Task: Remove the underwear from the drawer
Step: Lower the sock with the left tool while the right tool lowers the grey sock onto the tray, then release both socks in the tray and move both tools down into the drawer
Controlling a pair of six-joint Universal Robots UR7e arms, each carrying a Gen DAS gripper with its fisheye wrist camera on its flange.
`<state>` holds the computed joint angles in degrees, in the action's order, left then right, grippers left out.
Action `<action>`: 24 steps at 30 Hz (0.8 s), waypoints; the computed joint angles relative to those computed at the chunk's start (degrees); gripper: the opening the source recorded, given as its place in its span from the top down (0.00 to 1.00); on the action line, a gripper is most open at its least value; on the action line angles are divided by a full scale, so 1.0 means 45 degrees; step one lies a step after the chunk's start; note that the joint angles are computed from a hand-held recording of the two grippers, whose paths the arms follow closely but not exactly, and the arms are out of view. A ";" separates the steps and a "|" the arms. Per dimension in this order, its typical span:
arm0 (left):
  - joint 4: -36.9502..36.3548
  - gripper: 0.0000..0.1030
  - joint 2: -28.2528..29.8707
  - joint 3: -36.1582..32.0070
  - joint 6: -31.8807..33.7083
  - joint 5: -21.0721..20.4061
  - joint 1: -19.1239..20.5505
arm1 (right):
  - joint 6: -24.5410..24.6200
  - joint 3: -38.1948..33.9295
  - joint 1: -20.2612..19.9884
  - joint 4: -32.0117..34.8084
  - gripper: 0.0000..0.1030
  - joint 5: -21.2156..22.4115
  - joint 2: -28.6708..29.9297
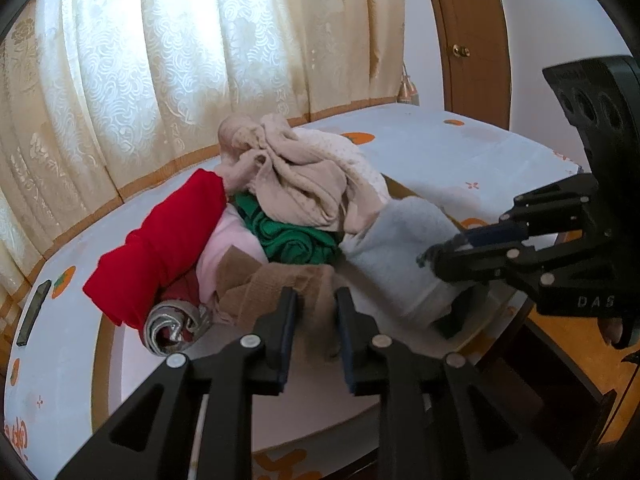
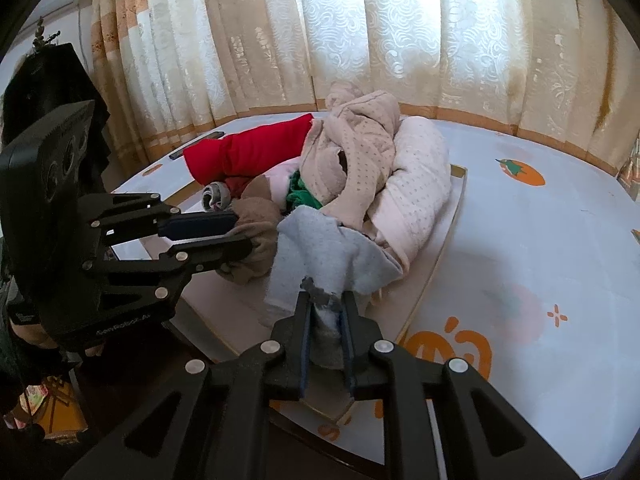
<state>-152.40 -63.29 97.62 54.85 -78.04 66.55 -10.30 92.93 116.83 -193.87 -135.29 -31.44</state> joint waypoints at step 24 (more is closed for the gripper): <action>-0.0429 0.39 -0.1553 0.0651 0.0122 -0.0828 0.0922 | -0.0439 0.0237 0.0779 -0.0964 0.51 -0.0728 0.0378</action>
<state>-154.33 -70.28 100.55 55.40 -81.77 70.70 -12.27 94.00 120.34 -198.21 -138.57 -29.74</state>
